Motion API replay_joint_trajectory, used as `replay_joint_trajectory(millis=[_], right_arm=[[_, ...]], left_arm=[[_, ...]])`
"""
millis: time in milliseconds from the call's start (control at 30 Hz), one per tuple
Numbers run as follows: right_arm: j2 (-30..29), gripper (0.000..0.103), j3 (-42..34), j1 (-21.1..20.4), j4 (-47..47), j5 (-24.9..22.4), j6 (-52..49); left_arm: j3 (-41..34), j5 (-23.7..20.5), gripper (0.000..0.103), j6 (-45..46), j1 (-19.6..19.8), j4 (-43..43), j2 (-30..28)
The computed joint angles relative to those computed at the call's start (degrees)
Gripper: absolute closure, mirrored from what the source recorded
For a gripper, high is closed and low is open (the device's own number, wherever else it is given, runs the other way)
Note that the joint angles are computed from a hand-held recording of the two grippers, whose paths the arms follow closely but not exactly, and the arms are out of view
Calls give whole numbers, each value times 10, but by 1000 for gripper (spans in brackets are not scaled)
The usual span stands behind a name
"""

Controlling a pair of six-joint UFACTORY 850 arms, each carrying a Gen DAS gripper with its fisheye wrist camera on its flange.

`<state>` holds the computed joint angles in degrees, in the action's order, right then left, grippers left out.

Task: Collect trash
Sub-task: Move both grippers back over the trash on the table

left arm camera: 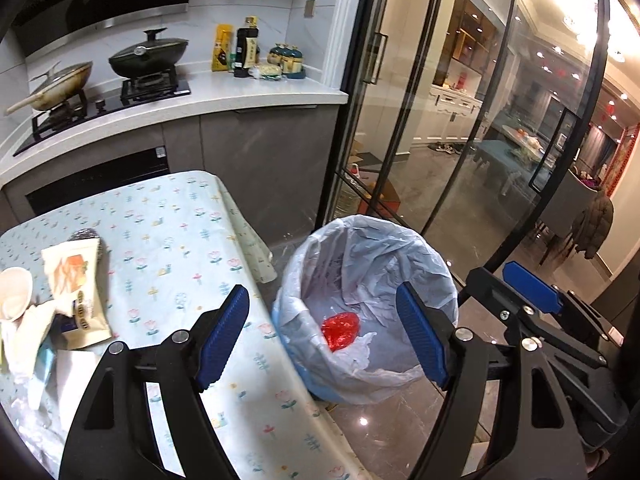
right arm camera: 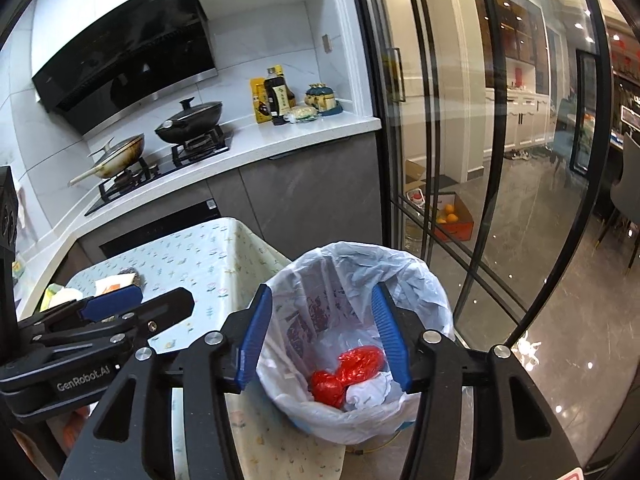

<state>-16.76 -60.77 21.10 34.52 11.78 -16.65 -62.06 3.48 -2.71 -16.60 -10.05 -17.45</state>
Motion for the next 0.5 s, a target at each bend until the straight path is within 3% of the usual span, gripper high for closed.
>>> replay_joint_trajectory(millis=[233, 500], right_arm=[[26, 47, 18, 26, 48, 6, -46], [49, 42, 31, 61, 120, 16, -110]], left_arm=[[57, 18, 31, 108, 16, -111, 58], [108, 30, 30, 168, 35, -169, 121]])
